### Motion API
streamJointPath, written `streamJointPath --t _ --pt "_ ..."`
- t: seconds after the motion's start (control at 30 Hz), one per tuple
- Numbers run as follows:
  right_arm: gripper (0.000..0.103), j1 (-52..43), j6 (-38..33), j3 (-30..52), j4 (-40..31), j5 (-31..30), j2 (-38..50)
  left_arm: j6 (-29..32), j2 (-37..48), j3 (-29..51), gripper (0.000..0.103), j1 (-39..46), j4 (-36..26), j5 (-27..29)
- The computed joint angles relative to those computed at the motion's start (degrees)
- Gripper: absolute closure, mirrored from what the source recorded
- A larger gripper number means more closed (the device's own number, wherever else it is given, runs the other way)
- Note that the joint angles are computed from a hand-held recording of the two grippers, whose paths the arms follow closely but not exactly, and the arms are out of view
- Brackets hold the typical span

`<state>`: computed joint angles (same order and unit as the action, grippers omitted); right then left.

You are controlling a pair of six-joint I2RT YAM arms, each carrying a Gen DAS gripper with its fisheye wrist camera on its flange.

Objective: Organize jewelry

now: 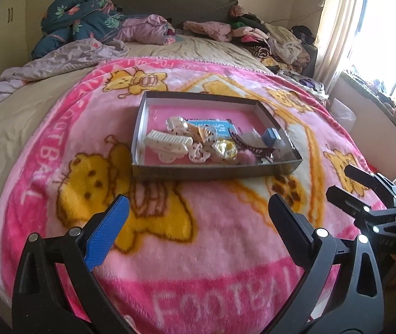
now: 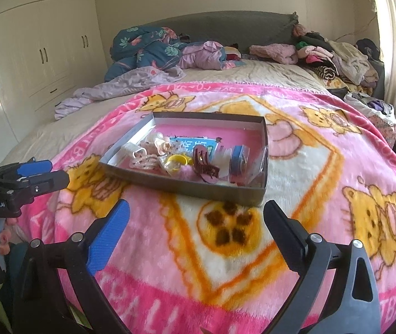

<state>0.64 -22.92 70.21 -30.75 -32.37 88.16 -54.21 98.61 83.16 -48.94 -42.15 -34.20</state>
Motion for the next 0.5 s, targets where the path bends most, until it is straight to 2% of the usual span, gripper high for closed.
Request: streamJointPath --t 0.5 --pt "0.009 -1.73 0.17 -7.13 1.35 -0.50 -3.27 -6.47 -1.73 -6.76 0.012 -4.22 0.80 -2.08"
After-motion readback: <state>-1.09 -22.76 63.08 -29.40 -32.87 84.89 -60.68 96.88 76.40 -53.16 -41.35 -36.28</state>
